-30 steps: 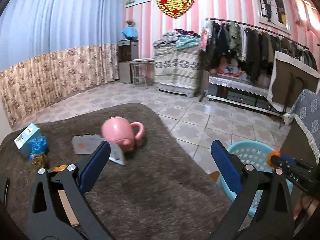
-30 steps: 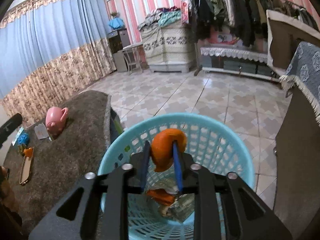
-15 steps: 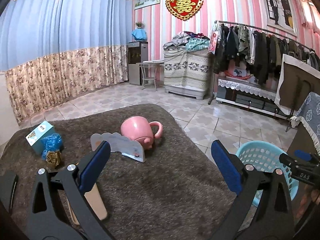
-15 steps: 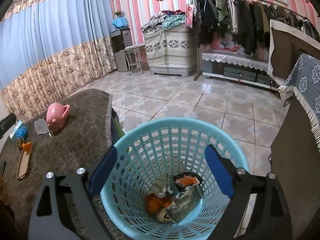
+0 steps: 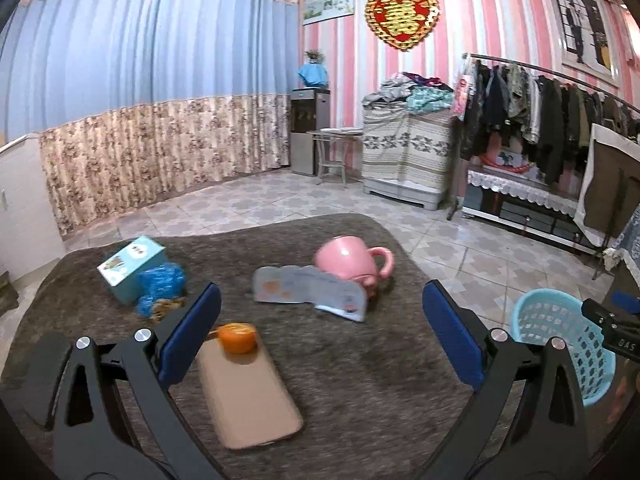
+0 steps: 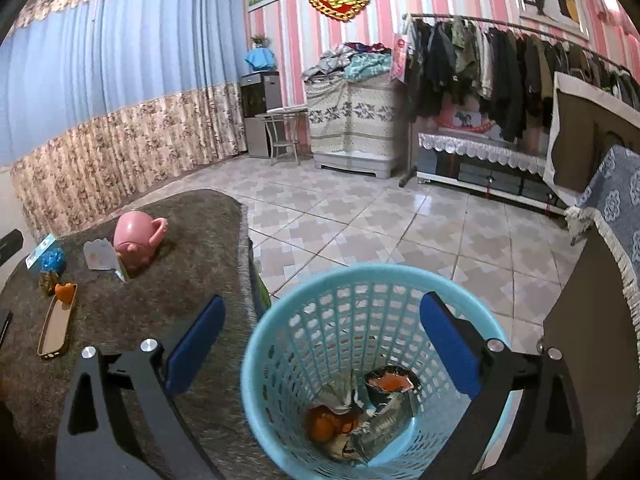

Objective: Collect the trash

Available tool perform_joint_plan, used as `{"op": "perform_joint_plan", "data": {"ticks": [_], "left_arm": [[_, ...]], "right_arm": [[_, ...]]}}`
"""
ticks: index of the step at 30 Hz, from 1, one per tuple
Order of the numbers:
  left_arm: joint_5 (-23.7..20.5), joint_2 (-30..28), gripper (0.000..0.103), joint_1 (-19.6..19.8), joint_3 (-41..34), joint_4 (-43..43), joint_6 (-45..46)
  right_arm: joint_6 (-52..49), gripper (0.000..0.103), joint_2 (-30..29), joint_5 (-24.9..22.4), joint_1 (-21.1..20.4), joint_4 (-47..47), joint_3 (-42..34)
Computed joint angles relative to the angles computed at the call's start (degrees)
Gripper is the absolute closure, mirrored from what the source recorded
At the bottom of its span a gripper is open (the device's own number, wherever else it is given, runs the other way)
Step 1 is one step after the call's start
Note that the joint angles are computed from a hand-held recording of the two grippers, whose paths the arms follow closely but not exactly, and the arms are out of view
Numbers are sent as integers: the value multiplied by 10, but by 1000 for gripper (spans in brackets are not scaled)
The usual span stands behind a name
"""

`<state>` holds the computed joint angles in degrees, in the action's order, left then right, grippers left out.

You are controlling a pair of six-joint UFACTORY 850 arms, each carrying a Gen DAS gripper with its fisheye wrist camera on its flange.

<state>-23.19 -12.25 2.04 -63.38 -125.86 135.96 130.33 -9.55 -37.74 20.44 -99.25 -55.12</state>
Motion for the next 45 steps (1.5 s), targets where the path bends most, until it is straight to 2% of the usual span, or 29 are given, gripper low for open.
{"op": "perform_joint_plan", "data": {"ticks": [10, 21, 28, 37, 39, 43, 45], "left_arm": [[-1, -18, 6, 49, -14, 31, -24], [-3, -56, 6, 108, -45, 65, -60], [3, -91, 6, 142, -77, 122, -129], [22, -126, 6, 164, -112, 154, -159], [27, -143, 6, 166, -130, 183, -187], [36, -183, 6, 158, -185, 316, -330], [37, -200, 6, 149, -211, 351, -365]], "right_arm": [[-17, 5, -41, -3, 32, -11, -51], [-93, 5, -108, -2, 66, 17, -132], [-102, 5, -140, 15, 76, 22, -167], [-90, 5, -182, 75, 71, 29, -219], [-100, 5, -202, 87, 71, 40, -244], [-163, 5, -243, 104, 70, 84, -304], [-185, 5, -258, 121, 69, 97, -328]]}}
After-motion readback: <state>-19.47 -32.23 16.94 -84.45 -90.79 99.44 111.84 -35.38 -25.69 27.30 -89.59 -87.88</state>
